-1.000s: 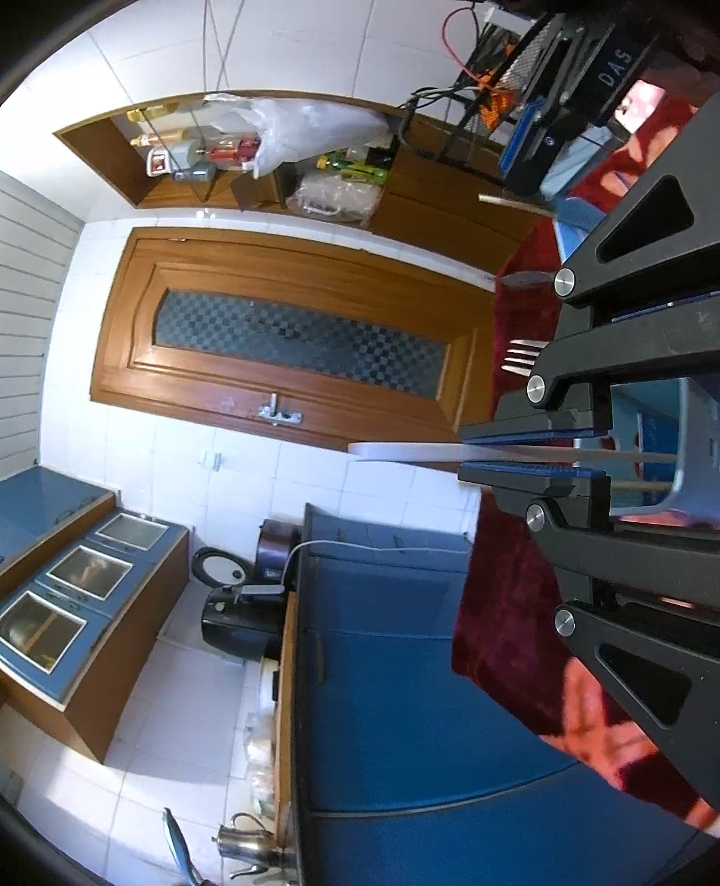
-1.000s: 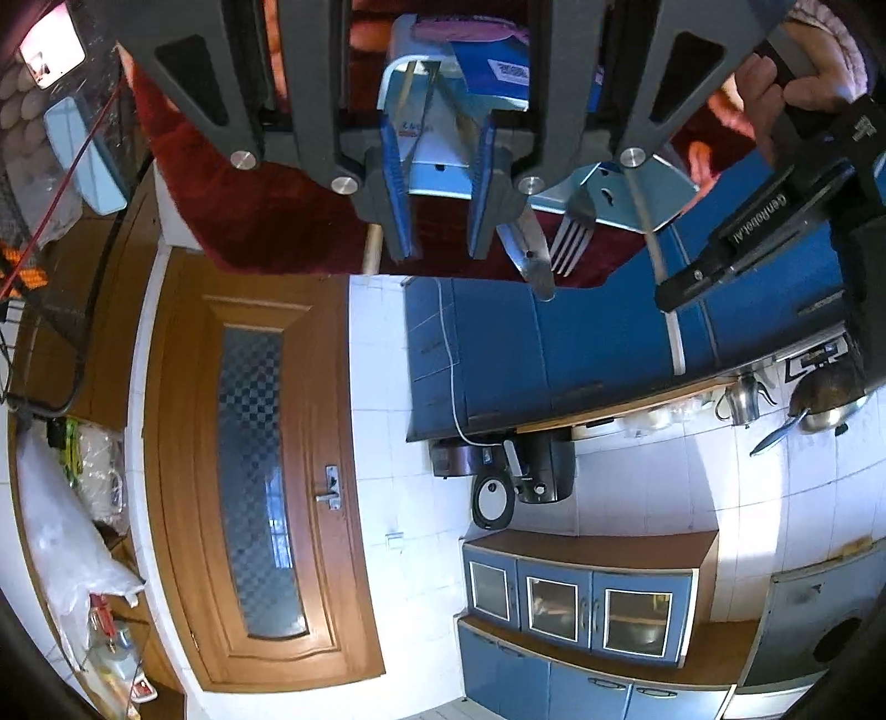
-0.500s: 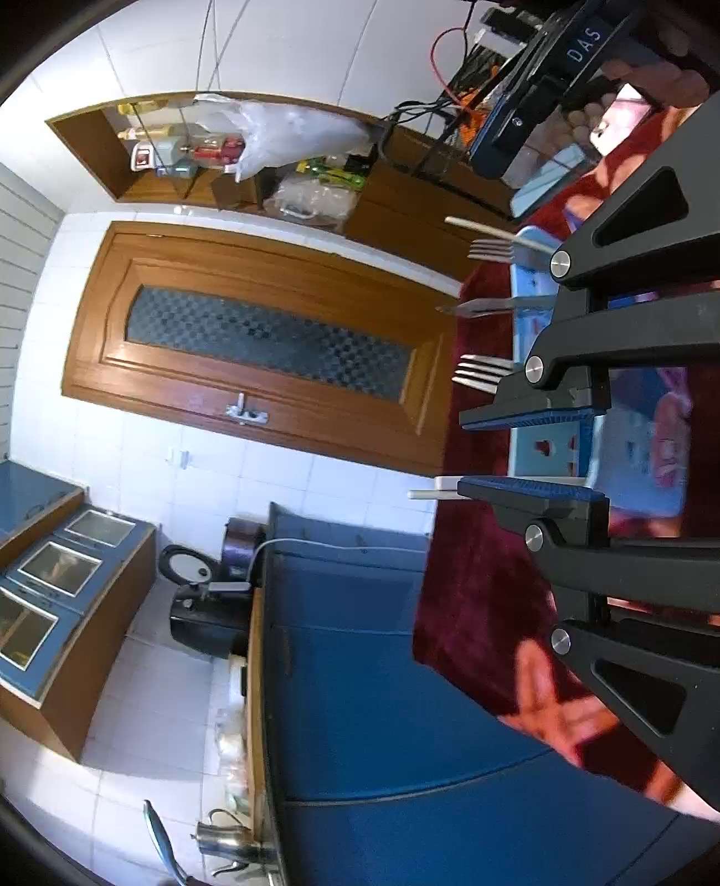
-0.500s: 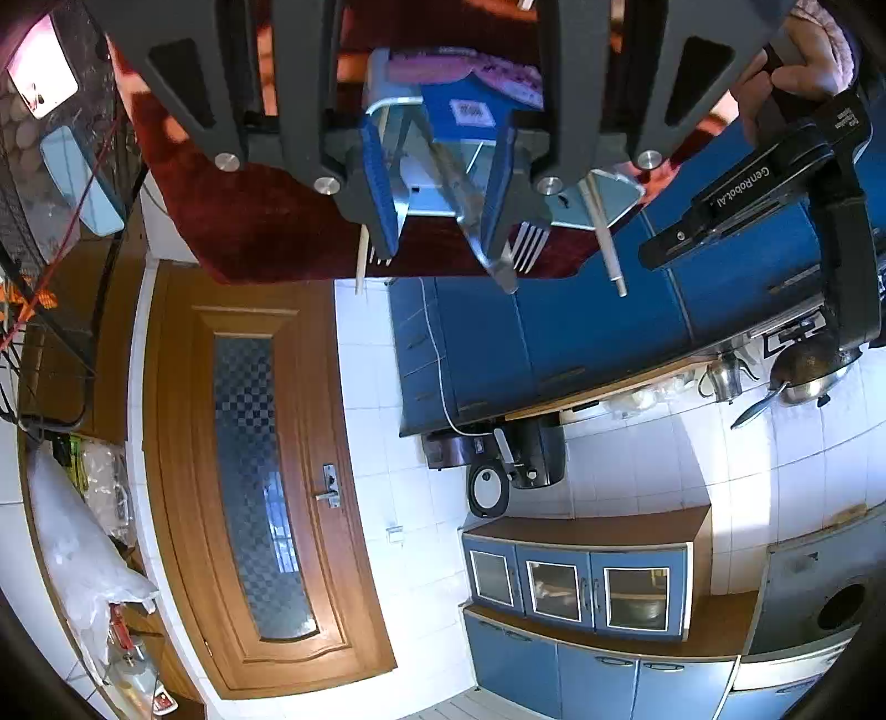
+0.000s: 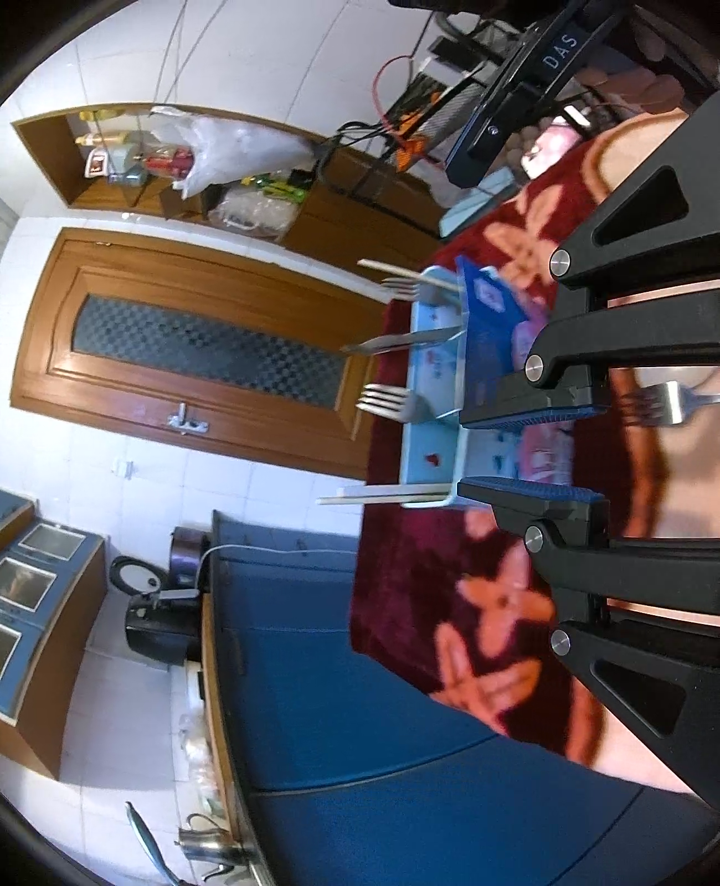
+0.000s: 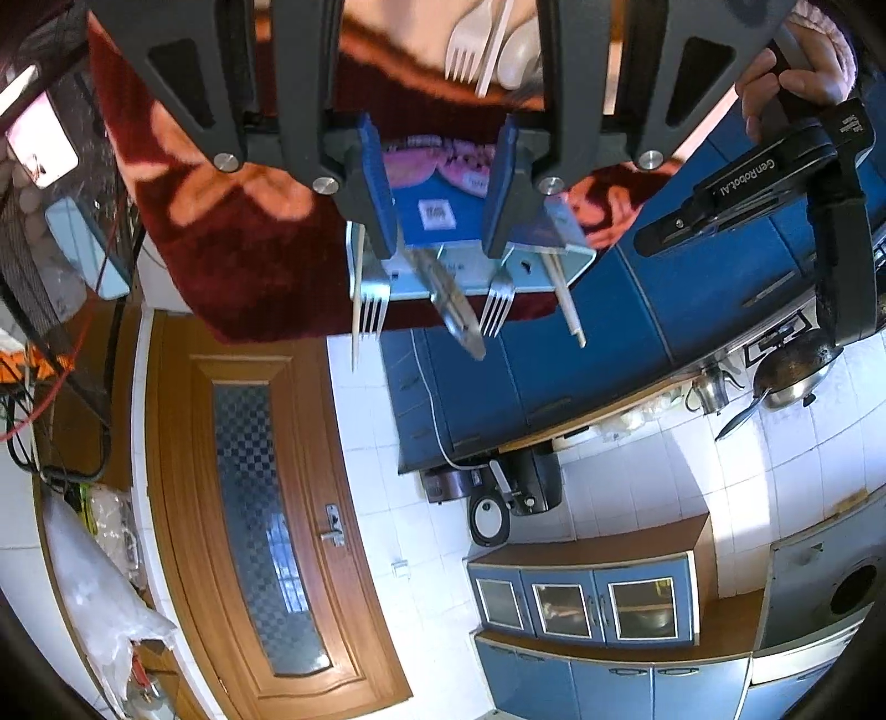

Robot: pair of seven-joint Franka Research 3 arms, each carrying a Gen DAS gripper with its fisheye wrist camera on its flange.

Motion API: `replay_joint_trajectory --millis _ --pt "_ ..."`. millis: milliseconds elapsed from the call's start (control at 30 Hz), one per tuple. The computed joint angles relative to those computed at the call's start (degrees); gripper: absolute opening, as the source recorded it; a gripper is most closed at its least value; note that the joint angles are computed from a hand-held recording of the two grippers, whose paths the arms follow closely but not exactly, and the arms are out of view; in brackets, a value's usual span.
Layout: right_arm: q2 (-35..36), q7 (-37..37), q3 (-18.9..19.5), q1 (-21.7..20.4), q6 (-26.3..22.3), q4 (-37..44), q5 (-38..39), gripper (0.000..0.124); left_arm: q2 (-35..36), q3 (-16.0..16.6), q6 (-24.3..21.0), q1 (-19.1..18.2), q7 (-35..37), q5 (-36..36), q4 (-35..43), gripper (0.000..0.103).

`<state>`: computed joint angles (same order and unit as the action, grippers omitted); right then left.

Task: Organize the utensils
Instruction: 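Grasp a silver fork with the left gripper while the right moves toward a white plastic fork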

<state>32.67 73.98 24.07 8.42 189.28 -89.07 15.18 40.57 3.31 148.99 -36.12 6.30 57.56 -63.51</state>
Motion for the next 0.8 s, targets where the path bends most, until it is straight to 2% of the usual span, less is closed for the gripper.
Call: replay_joint_trajectory --millis 200,400,800 --pt "-2.7 0.4 -0.8 0.2 -1.2 -4.6 1.2 0.037 -2.1 -3.2 -0.2 1.1 3.8 -4.0 -4.4 0.018" --pt "-4.4 1.1 -6.3 4.3 -4.4 -7.2 3.2 0.038 -1.6 -5.6 -1.3 1.8 7.9 -9.8 -5.7 0.018" --pt "-4.8 -2.1 -4.3 2.2 -6.5 -10.1 8.1 0.041 1.2 -8.7 -3.9 3.0 16.1 -20.9 -4.4 0.018"
